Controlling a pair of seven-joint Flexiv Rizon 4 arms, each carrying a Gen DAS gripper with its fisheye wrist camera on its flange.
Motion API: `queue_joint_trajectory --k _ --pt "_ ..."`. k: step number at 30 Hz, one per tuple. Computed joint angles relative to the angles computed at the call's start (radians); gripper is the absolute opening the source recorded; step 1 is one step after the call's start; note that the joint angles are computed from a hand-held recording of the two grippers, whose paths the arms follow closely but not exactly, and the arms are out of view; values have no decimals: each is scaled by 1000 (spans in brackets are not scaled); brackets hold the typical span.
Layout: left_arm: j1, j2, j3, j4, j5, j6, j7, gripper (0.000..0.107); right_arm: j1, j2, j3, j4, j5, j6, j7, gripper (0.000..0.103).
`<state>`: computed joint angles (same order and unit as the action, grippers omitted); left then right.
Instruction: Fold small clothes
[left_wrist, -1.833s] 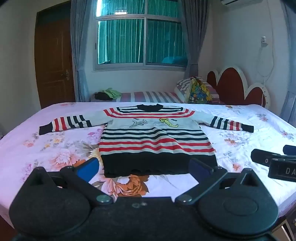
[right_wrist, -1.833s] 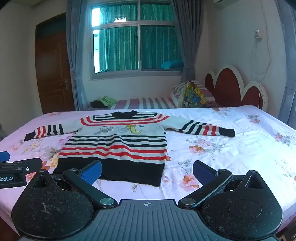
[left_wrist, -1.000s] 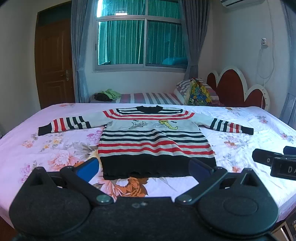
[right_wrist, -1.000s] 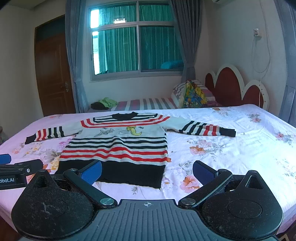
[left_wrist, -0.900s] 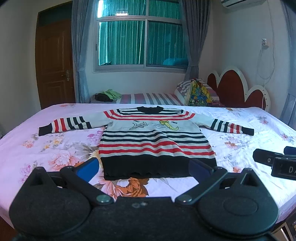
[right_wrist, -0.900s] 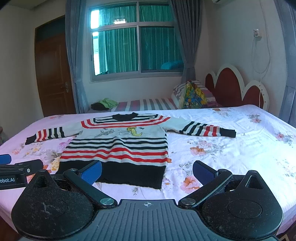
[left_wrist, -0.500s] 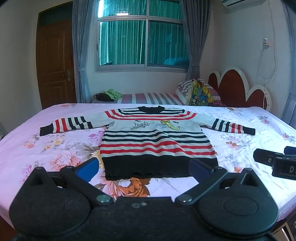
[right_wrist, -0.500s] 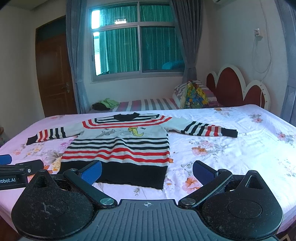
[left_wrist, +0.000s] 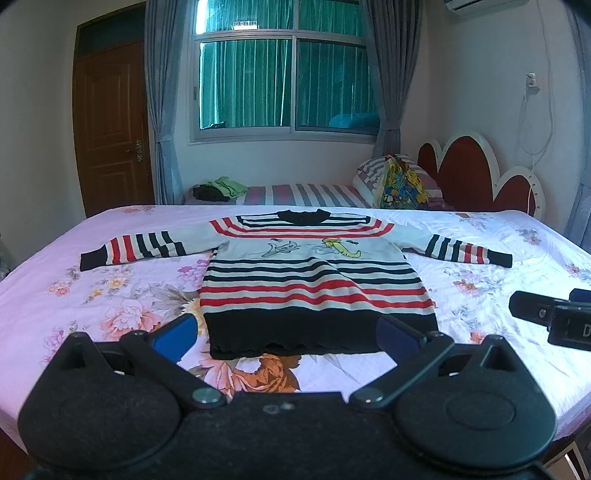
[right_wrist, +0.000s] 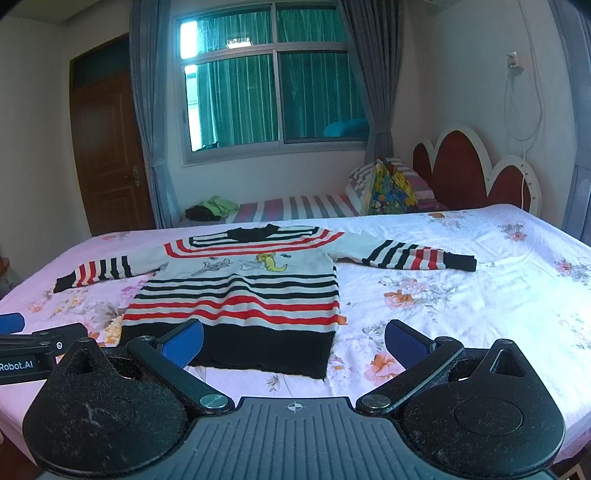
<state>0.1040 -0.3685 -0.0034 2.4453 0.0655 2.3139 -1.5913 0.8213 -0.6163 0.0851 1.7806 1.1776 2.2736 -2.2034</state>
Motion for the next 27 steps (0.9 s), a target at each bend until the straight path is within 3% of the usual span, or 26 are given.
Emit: queue_joint_trajectory --k 27 --pt "-29 -15 4 2 -35 11 21 103 11 11 -7 36 -30 7 51 103"
